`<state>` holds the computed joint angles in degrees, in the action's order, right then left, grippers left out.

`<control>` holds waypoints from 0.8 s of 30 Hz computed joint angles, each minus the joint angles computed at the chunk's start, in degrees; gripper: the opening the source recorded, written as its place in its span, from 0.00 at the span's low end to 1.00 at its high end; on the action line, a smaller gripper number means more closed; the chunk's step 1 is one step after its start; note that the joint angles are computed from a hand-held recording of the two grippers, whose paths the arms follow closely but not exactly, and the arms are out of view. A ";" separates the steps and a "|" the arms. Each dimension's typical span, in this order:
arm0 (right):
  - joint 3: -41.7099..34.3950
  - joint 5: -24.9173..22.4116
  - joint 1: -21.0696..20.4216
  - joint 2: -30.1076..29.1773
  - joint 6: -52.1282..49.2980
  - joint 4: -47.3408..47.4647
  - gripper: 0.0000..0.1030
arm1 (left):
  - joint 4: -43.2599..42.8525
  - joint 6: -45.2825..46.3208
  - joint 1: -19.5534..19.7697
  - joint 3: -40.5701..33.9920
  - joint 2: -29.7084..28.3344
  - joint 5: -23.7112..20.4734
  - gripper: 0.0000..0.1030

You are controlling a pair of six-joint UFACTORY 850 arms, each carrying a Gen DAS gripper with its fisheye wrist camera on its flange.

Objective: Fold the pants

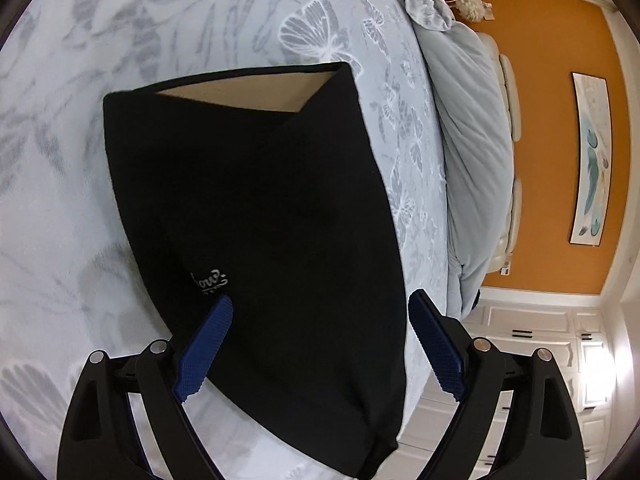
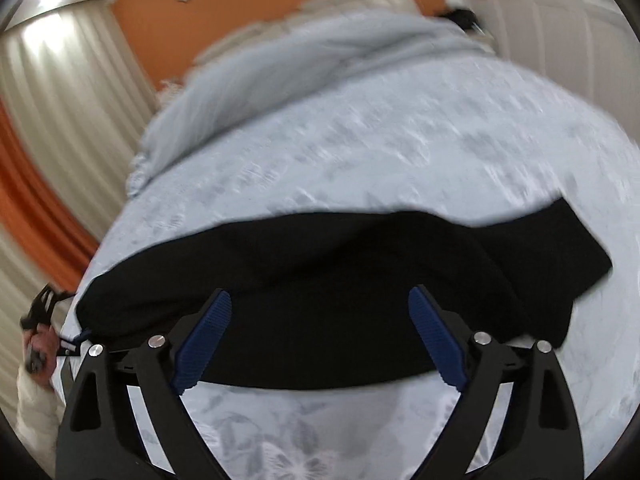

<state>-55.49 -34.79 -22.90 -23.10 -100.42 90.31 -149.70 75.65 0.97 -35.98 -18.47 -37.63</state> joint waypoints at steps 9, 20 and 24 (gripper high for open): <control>-14.24 -18.52 -3.09 -15.80 32.82 -4.75 0.89 | 5.71 0.92 2.67 -4.01 -3.81 -4.62 0.34; -11.53 -16.81 -1.07 -8.58 3.92 12.90 0.04 | -1.87 27.99 4.17 -3.19 6.00 -4.98 0.00; -6.44 -9.19 -1.66 -3.42 -2.12 11.75 0.04 | 2.19 23.50 4.36 -2.78 6.96 -0.45 0.23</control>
<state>-61.94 -43.97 -24.56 -26.52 -102.54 102.06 -147.51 99.15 5.33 -38.76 -11.51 -38.09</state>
